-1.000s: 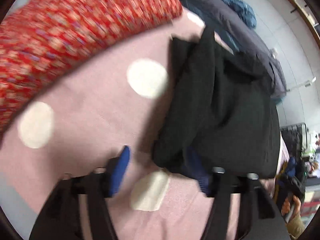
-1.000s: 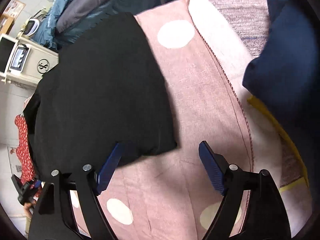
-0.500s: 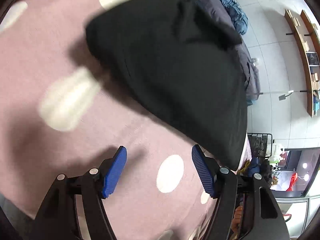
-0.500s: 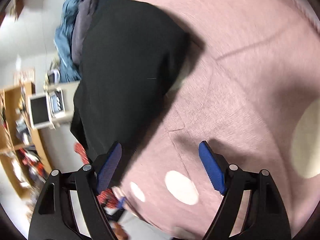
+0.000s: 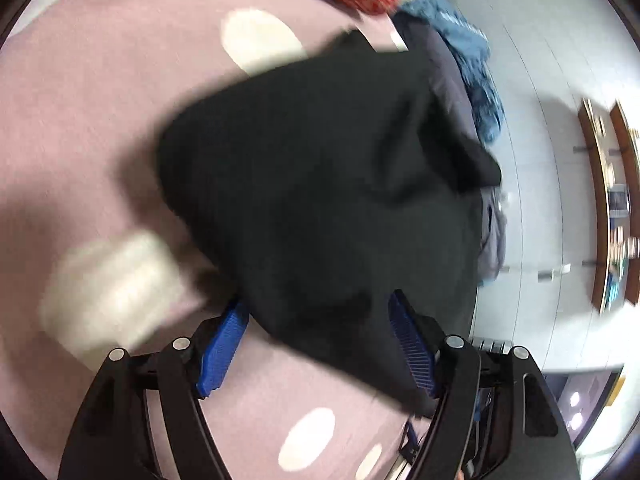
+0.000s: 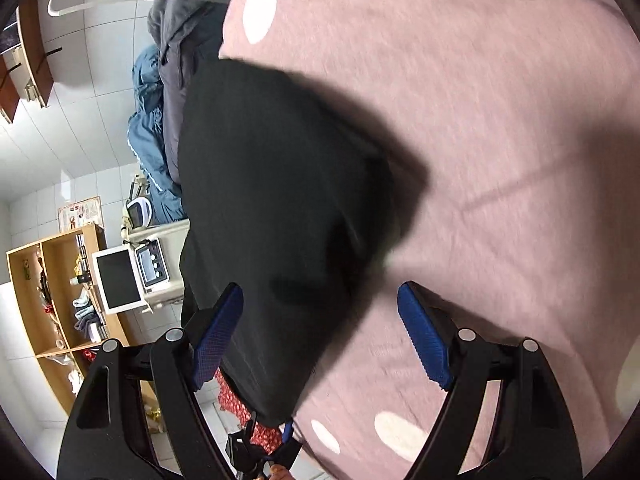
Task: Fold large clothes
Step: 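Open both tools and release the folded jacket onto the bed, then grasp the folded black jacket bundle with both tools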
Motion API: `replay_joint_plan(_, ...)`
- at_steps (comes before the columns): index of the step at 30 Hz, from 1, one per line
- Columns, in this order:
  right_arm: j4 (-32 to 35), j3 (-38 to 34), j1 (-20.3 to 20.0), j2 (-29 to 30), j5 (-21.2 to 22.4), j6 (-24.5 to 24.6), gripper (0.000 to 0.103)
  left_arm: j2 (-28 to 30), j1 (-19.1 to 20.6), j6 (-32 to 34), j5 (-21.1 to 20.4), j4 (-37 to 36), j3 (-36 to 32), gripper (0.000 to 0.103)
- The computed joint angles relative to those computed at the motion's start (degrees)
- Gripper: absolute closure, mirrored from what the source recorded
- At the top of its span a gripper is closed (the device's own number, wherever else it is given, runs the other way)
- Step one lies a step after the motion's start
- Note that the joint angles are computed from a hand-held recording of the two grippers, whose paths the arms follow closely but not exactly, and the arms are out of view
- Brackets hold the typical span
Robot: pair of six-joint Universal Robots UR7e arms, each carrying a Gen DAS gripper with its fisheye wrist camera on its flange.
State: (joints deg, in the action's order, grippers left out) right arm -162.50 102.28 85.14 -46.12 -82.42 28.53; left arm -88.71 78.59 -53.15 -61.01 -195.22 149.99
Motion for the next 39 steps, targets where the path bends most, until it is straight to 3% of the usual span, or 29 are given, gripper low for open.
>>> replay_joint_plan(5, -0.9, -3.0, 0.0, 1.6, 0.4, -0.8, 0.024, -0.3, 5.0, 2.7, -6.0, -0.8, -2.6, 0.033)
replay_joint_plan(8, 2.1, -6.7, 0.2, 3.6, 0.7, -1.8, 0.023, 0.0, 7.9, 6.3, -10.5, 0.9, -5.3, 0.033)
replay_joint_plan(12, 7.3, -10.1, 0.1, 4.7, 1.5, -3.9, 0.021, 1.5, 12.2, 12.1, -18.1, 9.2, -12.0, 0.032)
replay_joint_plan(17, 12.0, -12.6, 0.2, 4.9, 2.6, -8.3, 0.021, -0.4, 16.3, 21.7, -27.1, 24.8, -18.5, 0.032)
replay_joint_plan(24, 18.1, -20.8, 1.3, 8.8, 1.9, -10.7, 0.021, 0.2, 19.7, 24.0, -35.5, 29.8, -22.9, 0.035)
replay_joint_plan(28, 26.0, -28.6, 2.1, 12.6, 1.9, -13.1, 0.021, -1.6, 20.1, 28.0, -33.5, 36.4, -23.9, 0.036)
replay_joint_plan(31, 32.9, -35.6, 3.2, 16.1, 0.0, -16.4, 0.021, -1.7, 22.0, 27.4, -36.1, 36.7, -24.9, 0.036)
replay_joint_plan(35, 39.1, -43.5, 3.6, 20.4, 0.8, -15.6, 0.021, -0.2, 22.6, 32.4, -37.4, 42.5, -29.4, 0.036)
replay_joint_plan(39, 47.9, -51.5, 4.8, 24.3, -1.4, -18.0, 0.015, 1.6, 26.4, 33.2, -41.7, 45.4, -32.3, 0.041)
